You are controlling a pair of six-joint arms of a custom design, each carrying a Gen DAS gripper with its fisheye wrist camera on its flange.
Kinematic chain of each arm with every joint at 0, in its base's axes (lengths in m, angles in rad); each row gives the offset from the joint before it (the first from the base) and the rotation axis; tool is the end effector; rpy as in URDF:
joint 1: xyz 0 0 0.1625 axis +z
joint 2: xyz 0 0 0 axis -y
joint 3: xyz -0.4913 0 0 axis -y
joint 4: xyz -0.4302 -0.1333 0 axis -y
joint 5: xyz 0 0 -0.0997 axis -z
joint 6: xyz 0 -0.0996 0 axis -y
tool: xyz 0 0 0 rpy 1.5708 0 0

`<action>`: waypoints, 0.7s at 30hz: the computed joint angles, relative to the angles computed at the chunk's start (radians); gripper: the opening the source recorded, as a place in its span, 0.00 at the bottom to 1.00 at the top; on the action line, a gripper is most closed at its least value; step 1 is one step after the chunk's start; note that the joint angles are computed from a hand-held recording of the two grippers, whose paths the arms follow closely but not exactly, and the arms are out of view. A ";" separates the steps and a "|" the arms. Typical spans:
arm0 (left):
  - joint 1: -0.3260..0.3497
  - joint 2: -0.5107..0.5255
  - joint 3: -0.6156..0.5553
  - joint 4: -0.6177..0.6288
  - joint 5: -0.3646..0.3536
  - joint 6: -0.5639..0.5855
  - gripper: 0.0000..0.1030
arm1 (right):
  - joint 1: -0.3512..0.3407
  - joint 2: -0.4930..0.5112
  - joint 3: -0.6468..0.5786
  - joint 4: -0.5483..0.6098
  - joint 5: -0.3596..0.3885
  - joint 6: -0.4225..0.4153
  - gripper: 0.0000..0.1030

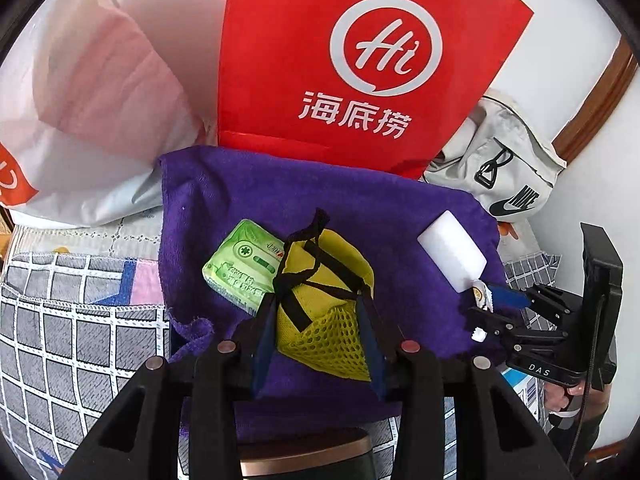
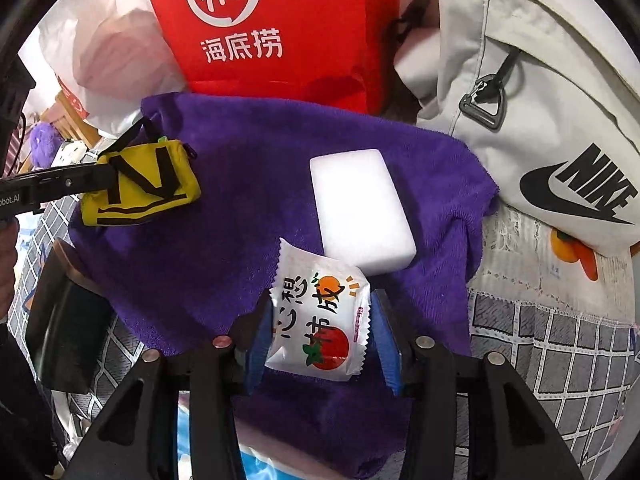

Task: Organize soft objects
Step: 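Open the left tool to drop the yellow bag while the right tool releases the snack packet on the towel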

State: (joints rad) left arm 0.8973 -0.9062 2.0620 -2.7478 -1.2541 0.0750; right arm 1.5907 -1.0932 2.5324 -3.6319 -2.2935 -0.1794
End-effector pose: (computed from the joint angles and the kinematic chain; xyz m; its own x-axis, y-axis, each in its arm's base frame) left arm -0.2322 -0.5544 0.0630 -0.6981 0.6444 -0.3121 0.6778 0.7352 0.0022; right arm 0.0755 -0.4054 0.1697 -0.7425 0.2194 0.6329 -0.1511 0.8656 -0.4773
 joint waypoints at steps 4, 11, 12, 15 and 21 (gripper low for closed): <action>-0.007 0.000 0.000 0.016 0.011 0.006 0.38 | 0.004 -0.003 -0.003 0.014 -0.002 0.013 0.54; -0.035 -0.029 0.025 0.034 0.075 -0.032 0.57 | 0.048 -0.021 0.023 -0.039 -0.027 0.028 0.67; -0.037 -0.036 0.029 0.032 0.079 -0.035 0.58 | 0.055 -0.024 0.026 -0.042 -0.029 0.034 0.68; -0.052 -0.069 0.050 0.027 0.093 -0.052 0.58 | 0.091 -0.032 0.041 -0.059 -0.050 0.067 0.68; -0.084 -0.158 0.120 -0.001 0.118 -0.083 0.58 | 0.208 -0.019 0.075 -0.117 -0.158 0.145 0.68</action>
